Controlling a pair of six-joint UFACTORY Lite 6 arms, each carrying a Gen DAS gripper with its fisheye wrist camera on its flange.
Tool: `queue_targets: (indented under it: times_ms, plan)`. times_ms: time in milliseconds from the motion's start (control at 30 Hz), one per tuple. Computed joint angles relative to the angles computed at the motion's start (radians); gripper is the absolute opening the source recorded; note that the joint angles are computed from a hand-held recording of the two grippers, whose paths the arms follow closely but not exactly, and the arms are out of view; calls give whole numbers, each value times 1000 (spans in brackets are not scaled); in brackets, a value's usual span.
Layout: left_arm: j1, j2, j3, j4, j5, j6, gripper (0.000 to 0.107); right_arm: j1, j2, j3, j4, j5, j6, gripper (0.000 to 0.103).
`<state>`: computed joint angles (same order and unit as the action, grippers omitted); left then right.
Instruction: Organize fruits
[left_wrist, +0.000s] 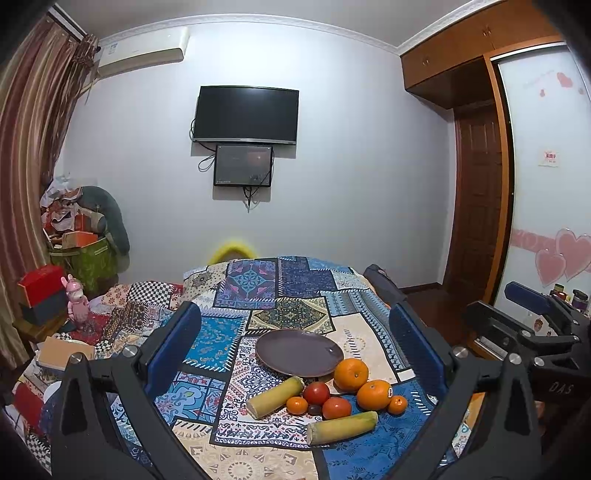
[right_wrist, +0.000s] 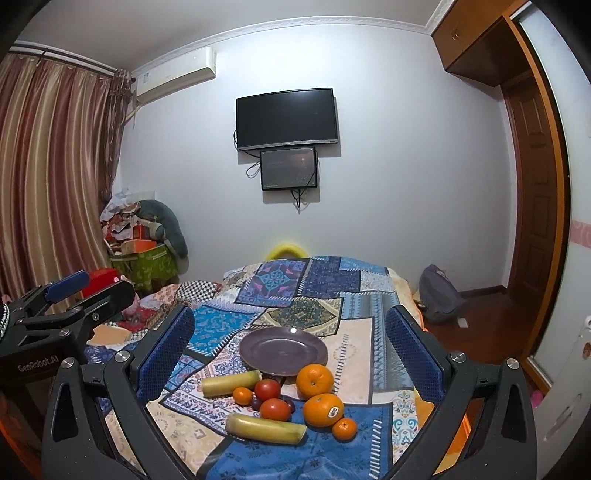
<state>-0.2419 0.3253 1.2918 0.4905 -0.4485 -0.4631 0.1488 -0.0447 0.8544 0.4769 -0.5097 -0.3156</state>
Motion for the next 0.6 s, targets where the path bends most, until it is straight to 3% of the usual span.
queue_targets:
  times_ms: [600]
  plan:
    - [-2, 0, -3, -15, -5, 15, 103, 9, -3, -7, 8, -16, 0, 103]
